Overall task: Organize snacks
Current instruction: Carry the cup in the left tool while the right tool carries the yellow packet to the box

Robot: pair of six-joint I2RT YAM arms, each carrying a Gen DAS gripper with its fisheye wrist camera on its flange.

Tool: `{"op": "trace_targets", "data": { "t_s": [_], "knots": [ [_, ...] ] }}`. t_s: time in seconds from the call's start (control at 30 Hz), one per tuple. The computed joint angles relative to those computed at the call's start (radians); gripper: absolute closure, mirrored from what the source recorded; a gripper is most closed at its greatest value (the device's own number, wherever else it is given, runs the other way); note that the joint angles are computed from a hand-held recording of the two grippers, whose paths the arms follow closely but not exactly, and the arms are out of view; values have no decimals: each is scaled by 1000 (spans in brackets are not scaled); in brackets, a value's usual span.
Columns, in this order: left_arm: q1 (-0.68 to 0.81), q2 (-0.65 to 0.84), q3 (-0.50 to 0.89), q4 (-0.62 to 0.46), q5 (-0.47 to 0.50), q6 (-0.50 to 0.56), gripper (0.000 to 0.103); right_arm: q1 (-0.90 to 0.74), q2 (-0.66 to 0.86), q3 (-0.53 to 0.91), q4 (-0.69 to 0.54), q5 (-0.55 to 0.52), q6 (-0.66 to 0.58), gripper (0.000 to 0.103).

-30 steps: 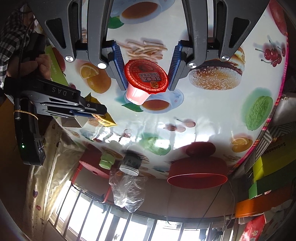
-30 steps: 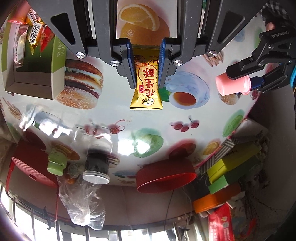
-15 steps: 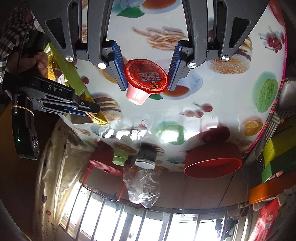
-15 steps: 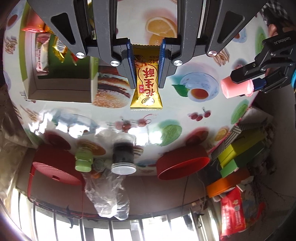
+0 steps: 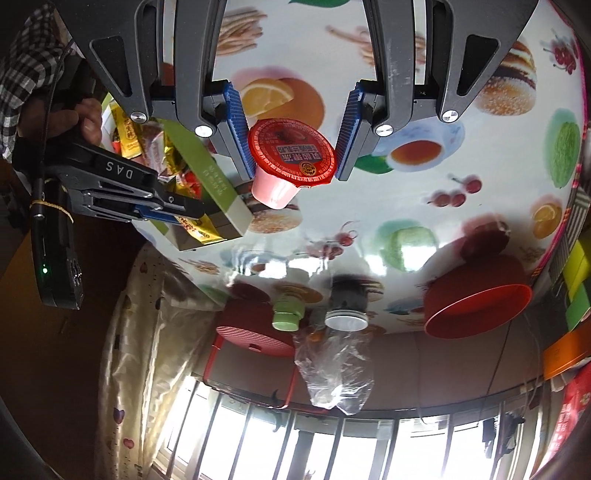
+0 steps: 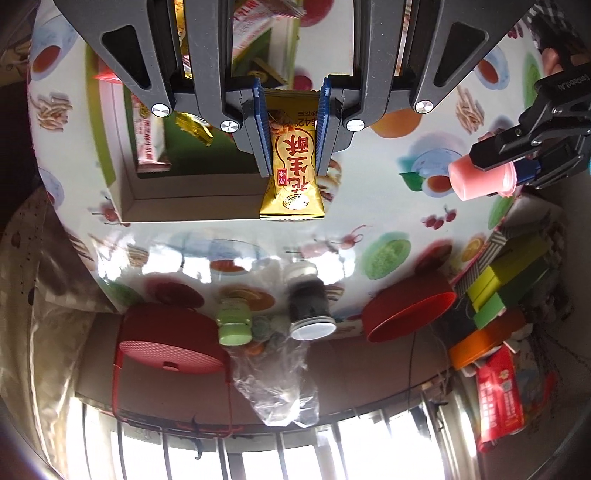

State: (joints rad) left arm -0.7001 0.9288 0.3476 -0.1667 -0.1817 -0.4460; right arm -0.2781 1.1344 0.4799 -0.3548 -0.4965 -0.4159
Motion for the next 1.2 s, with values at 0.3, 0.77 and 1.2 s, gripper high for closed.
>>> {"op": "trace_targets", "data": {
  "t_s": [0.3,0.77,1.2],
  "knots": [
    [-77,203,86,112,14,-9,58,-148,59,31,-26,-44,-87,82],
    [-139,491,236,207,51,3,58,-303,173,78,-14,-40,-187,82],
    [-174,643,335,202,51,7,58,-346,206,77,30,-18,-230,82]
  ]
}}
